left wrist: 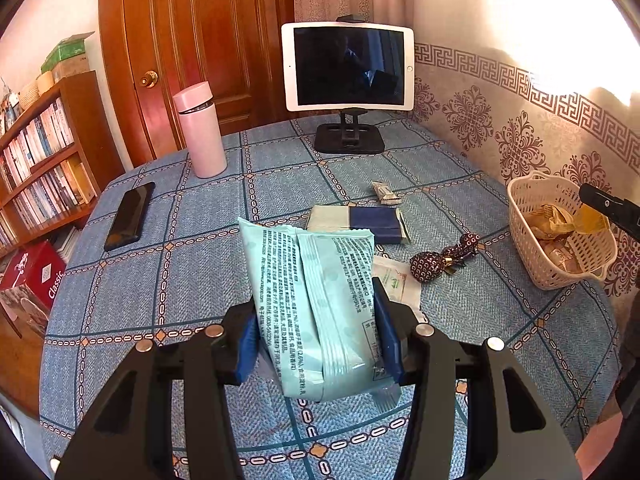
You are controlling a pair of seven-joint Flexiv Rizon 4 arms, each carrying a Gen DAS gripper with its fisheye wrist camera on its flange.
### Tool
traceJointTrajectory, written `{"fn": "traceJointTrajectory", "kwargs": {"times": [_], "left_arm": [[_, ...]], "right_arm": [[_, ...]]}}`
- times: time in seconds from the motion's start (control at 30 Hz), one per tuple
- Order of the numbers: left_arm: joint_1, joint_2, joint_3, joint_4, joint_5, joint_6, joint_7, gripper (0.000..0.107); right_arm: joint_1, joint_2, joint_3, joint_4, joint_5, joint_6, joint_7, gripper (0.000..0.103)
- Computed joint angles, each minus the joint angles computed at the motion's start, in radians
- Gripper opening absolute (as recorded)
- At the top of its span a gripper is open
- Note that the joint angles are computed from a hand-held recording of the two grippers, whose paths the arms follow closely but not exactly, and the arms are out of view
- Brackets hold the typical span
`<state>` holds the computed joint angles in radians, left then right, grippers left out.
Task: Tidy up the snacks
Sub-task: 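Carry the jelly cup into the basket and open the right gripper, then lower the pale blue wipe pack into the basket and open the left gripper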
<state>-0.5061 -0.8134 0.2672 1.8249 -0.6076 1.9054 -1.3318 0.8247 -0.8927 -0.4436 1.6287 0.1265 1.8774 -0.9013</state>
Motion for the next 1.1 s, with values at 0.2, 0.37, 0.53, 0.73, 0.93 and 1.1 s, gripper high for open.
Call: {"fn": "traceJointTrajectory", "kwargs": {"times": [0.2,0.37,0.53,0.73,0.93,1.1], "left_arm": [[-0.017,-0.006,0.013,-0.027,0.007,-0.025,0.004,0.05],[-0.037,-0.014,0.029,-0.069,0.035,-0.047,0.009,0.05],[-0.058,-0.03,0.045,-0.129,0.067,-0.072,0.012,0.05],[-0.083,-0.066,0.063,-0.23,0.115,-0.114,0.001,0.05],[-0.049,-0.099,-0.001,-0.341,0.204,-0.16,-0.01,0.05],[-0.021,-0.137,-0.064,-0.446,0.274,-0.214,-0.024,0.05]], "right_arm": [[0.004,-0.007,-0.017,0.019,0.03,0.014,0.015,0.063],[0.093,-0.031,-0.108,0.056,0.073,0.038,-0.022,0.063],[0.117,-0.028,-0.111,0.083,0.107,0.073,-0.069,0.063],[0.128,-0.023,-0.102,0.105,0.162,0.104,-0.125,0.063],[0.097,-0.008,-0.054,0.117,0.191,0.123,-0.171,0.063],[0.069,0.004,-0.016,0.127,0.209,0.132,-0.196,0.063]]}}
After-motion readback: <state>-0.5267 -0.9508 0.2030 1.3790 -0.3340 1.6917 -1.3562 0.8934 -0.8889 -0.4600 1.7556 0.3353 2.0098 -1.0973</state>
